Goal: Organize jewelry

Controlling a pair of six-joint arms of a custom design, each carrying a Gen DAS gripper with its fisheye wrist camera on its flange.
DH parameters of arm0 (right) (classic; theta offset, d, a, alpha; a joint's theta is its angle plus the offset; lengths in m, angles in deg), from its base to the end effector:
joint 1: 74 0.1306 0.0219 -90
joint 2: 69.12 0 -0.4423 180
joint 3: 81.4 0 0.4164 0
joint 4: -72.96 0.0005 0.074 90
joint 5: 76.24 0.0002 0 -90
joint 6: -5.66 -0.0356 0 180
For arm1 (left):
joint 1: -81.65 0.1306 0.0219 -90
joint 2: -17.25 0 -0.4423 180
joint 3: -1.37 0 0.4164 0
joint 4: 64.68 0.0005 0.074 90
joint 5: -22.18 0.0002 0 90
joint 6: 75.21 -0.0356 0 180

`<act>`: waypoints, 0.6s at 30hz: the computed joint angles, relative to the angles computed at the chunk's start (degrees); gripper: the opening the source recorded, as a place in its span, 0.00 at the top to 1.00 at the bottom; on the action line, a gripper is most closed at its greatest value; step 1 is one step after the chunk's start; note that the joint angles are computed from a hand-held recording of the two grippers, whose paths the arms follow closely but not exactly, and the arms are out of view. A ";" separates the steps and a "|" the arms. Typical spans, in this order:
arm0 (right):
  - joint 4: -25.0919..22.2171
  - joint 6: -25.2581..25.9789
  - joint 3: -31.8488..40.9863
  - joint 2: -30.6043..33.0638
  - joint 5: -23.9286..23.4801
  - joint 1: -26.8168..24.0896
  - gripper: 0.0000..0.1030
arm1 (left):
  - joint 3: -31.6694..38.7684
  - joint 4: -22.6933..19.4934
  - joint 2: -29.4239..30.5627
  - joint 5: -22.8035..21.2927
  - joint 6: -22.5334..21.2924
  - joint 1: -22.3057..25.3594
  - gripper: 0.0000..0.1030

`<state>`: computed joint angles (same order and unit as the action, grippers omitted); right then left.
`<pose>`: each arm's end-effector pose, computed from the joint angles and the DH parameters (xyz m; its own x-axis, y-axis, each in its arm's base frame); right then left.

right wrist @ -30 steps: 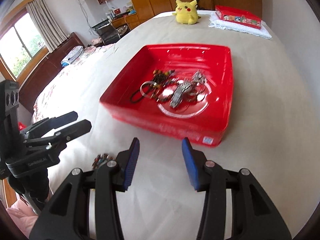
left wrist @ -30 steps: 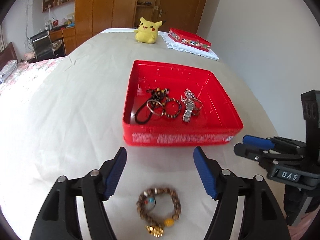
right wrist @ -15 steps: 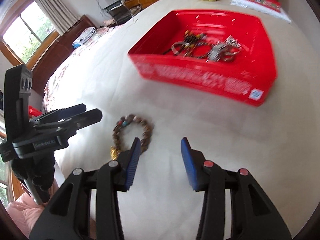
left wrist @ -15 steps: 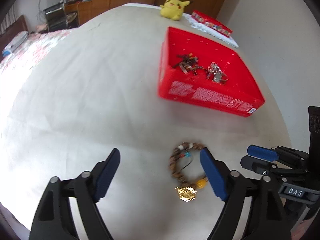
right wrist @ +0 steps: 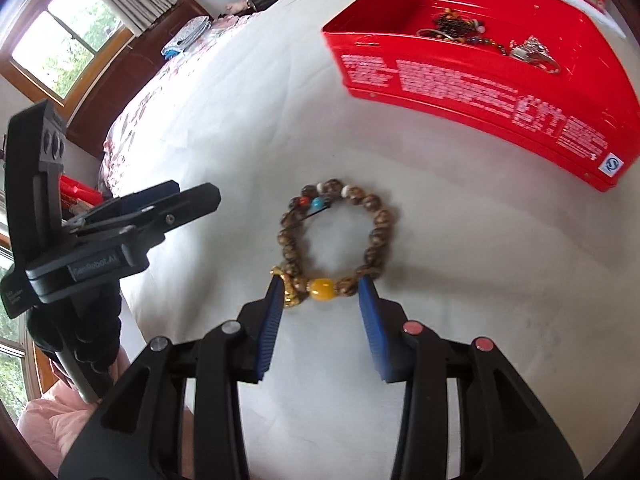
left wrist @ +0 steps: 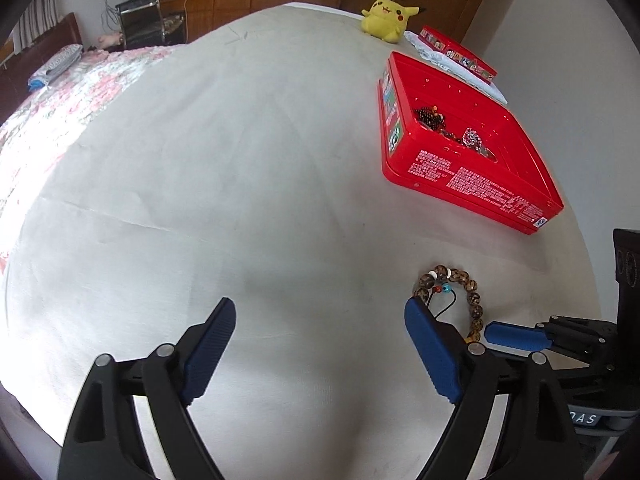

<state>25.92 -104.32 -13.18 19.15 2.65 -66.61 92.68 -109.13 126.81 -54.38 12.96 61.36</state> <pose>0.4374 0.0631 0.3295 -0.9270 0.2179 -0.3052 0.1236 0.9460 0.2998 0.5739 -0.2215 0.3204 -0.8191 0.3359 -0.4650 0.4637 0.8650 -0.1918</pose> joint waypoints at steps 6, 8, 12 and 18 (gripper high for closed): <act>-1.08 0.92 1.07 0.36 0.02 1.83 0.70 | -0.21 -0.63 -0.06 -0.27 -0.74 0.55 0.16; -1.41 1.27 1.47 0.88 0.10 2.42 0.70 | -0.38 -0.95 0.00 -0.04 -0.99 0.72 0.16; -2.37 1.22 2.17 2.44 -0.72 2.89 0.71 | -0.61 -1.02 0.19 -0.32 -1.12 1.03 0.16; -2.55 0.97 3.32 4.45 -0.47 3.48 0.70 | -0.66 -1.02 0.24 0.29 -0.81 1.81 0.16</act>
<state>23.37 -103.35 -9.86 23.60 2.17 -63.13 92.02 -110.15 127.06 -54.08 12.14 63.16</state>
